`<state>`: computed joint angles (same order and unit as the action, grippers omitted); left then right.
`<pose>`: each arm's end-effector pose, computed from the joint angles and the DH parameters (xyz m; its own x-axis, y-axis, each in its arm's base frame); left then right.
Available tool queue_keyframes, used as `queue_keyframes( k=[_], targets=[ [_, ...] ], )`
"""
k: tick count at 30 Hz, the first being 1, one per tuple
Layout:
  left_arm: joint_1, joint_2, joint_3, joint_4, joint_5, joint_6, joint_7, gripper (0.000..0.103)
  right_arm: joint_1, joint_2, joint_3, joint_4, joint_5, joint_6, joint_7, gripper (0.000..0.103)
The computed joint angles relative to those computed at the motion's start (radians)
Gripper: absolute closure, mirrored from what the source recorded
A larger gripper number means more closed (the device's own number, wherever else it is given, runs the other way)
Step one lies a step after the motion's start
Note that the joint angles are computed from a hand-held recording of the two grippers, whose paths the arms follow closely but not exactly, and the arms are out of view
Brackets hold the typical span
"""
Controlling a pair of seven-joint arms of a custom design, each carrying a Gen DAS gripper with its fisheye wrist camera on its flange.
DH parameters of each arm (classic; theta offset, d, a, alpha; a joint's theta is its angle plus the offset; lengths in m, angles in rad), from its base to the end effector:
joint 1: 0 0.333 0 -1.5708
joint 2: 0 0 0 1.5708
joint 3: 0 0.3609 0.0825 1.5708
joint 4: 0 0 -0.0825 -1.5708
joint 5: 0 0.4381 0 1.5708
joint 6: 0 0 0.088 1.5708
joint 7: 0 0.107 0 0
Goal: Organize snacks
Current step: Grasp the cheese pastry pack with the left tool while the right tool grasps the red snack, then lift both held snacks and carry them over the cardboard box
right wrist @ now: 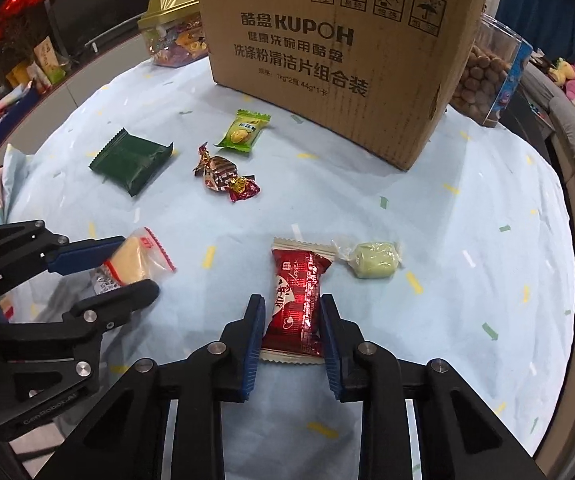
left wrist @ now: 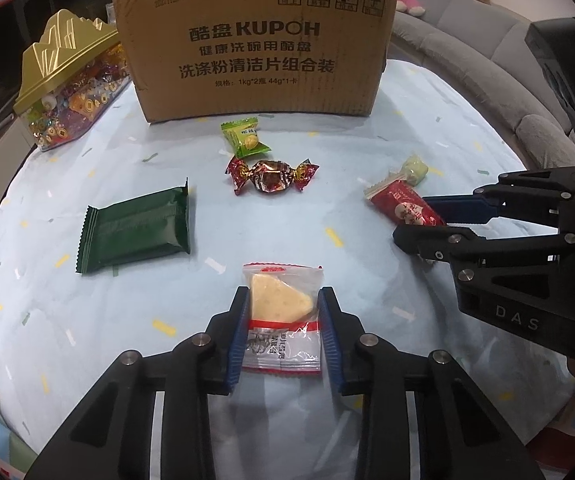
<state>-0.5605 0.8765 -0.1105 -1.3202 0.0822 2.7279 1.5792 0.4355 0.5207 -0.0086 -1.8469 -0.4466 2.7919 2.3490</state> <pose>0.6920 -0.5169 0.2661 -0.6338 -0.7734 0.0137 -0.6691 0.5393 -0.5113 0.6627 0.3240 0.2849 0.0451 -0.9987 -0.0248 -0.8871 -0.0286 -0.4607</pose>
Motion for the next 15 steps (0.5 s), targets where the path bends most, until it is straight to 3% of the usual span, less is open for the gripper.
queue_keyframes(
  k=[15],
  targets=[
    [-0.012,-0.020,0.027,-0.014,0.014,0.034,-0.027,0.071,0.028,-0.033,-0.015,-0.007,-0.021,-0.043,0.109,0.078]
  ],
)
